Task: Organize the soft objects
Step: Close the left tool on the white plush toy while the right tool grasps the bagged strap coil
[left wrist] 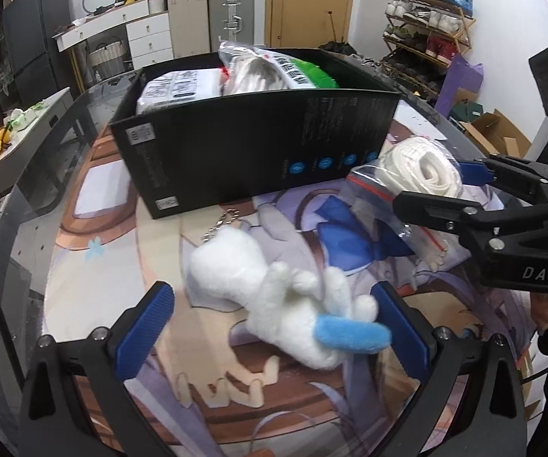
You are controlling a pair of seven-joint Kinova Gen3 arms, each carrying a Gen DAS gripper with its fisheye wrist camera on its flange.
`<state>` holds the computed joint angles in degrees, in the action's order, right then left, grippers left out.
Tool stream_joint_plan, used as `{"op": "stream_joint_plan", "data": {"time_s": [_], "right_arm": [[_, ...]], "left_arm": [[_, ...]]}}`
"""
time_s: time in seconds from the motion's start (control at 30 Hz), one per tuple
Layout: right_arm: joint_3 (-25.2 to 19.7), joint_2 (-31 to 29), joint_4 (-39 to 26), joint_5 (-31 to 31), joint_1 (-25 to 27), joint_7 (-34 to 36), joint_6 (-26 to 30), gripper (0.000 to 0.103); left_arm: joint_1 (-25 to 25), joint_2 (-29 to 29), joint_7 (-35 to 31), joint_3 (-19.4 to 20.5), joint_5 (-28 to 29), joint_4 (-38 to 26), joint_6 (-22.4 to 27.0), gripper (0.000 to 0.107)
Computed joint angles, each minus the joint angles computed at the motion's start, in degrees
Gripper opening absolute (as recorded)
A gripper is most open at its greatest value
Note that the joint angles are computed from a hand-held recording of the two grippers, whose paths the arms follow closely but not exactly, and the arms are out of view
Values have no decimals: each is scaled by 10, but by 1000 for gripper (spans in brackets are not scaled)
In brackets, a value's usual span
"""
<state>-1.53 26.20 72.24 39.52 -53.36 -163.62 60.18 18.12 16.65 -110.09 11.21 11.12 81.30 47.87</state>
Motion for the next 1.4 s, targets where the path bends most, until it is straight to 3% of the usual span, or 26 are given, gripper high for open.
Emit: {"op": "stream_joint_plan", "data": {"time_s": [0.23,0.4,0.53,0.67,1.07,1.4], "right_arm": [[-1,3,-3,-3,1,7,0,65],[0,4,-3,-3,0,8,0,65],[0,5,-4,-4,0,10,-1,65],[0,5,-6,-4,-1,14,-2,65],[1,-1,4,6,-6,9,-15,65],[1,-19,28,54,-21,-18,-44,65]], "left_arm": [[-36,-3,-35,4,44,3,11,99],[-49,-14,-54,2,64,20,-4,78],[-58,-21,-72,2,79,32,-17,51],[-69,-24,-87,3,102,40,-25,44],[-93,-37,-142,6,163,52,-27,43],[-117,-55,-201,1,230,59,-31,43]]}}
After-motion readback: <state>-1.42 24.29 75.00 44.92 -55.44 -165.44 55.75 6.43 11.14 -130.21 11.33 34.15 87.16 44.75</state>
